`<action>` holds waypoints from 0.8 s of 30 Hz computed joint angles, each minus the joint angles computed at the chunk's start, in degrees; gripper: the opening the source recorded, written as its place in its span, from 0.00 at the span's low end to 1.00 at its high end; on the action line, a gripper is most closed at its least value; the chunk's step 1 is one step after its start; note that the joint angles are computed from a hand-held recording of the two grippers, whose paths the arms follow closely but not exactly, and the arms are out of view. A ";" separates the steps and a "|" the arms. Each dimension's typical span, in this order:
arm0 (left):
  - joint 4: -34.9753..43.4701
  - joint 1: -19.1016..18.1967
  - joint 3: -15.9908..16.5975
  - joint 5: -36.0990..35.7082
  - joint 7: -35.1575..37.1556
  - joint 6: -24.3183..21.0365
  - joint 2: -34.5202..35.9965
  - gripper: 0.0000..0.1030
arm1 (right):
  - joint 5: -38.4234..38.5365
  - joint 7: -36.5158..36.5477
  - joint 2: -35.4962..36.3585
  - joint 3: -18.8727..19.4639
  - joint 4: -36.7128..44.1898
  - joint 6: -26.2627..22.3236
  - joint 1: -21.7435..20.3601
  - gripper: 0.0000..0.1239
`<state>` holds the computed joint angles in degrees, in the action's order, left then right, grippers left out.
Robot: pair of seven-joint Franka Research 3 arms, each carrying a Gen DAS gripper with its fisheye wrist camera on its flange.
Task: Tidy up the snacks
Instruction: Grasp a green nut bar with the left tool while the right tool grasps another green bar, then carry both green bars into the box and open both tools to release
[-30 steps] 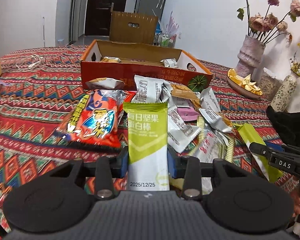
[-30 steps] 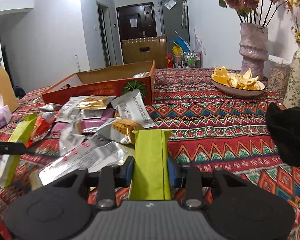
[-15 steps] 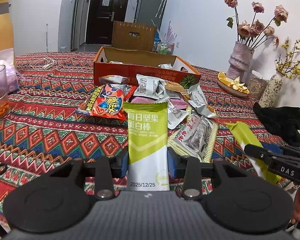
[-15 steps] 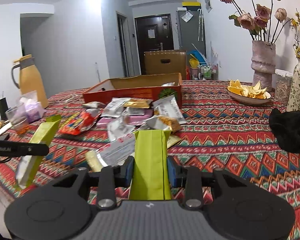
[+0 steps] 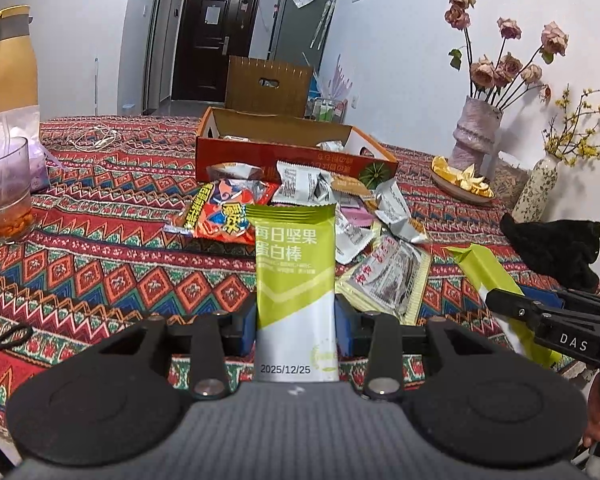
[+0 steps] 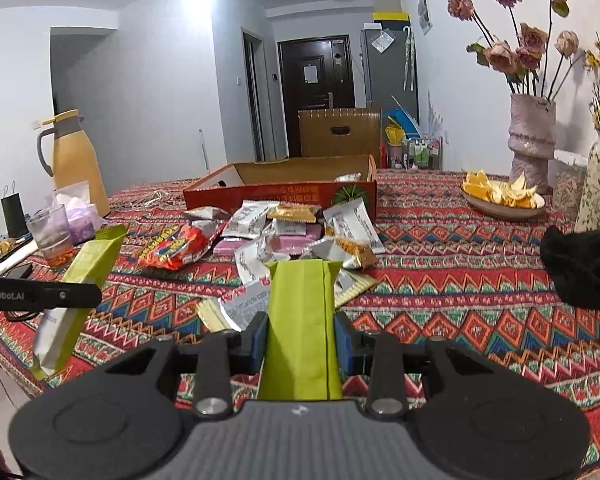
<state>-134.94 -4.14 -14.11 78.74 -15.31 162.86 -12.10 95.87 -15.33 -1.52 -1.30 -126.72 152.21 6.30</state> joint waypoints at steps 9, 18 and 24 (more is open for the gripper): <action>4.04 1.73 1.74 4.89 -1.05 0.86 2.08 0.37 | 1.49 -0.70 2.57 0.98 5.03 1.62 0.81 0.27; 15.64 3.27 5.28 7.28 1.97 1.98 9.58 0.37 | -2.07 5.14 11.42 2.74 18.18 1.67 0.35 0.27; 27.10 3.59 8.31 4.05 8.00 4.20 17.94 0.37 | -8.63 14.33 21.02 5.42 33.32 2.88 -0.93 0.27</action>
<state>-107.83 -0.55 -5.80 82.78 -7.31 167.07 5.84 87.24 -1.00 19.50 4.12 -93.41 155.08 5.37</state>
